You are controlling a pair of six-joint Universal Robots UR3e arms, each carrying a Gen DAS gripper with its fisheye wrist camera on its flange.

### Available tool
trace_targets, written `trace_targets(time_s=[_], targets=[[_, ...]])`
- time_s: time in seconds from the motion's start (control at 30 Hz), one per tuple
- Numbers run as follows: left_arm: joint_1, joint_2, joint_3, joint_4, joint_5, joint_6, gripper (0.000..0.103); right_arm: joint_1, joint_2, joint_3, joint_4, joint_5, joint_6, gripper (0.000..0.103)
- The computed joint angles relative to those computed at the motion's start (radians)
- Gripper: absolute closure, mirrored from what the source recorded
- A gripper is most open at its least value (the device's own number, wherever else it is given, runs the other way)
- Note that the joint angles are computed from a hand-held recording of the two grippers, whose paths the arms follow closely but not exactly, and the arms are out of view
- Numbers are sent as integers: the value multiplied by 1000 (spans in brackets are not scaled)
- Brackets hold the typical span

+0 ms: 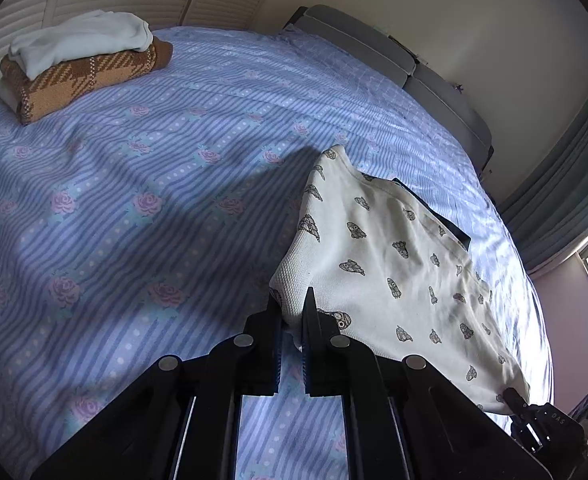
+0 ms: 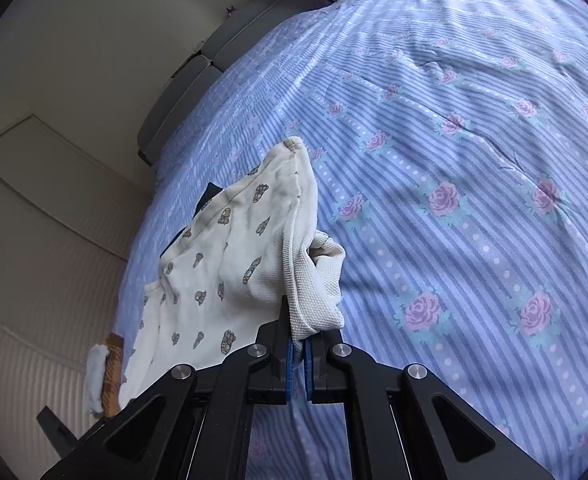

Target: Fold small clothes

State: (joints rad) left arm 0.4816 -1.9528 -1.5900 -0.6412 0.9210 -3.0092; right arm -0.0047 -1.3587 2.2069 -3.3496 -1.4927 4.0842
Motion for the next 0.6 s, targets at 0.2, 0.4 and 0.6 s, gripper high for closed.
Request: trace_targets(time_s=[0.2,0.4,0.6], targets=[[97,162,-160,-95,-32,128,93,78,-129,86,68,-43,36,99],[129,194,-267,-96,-11,219,93,126,-151,165,56,-72,56,99],[114,163,-268,-60,28,240,92,138,-84,140,100,-76,14,98]])
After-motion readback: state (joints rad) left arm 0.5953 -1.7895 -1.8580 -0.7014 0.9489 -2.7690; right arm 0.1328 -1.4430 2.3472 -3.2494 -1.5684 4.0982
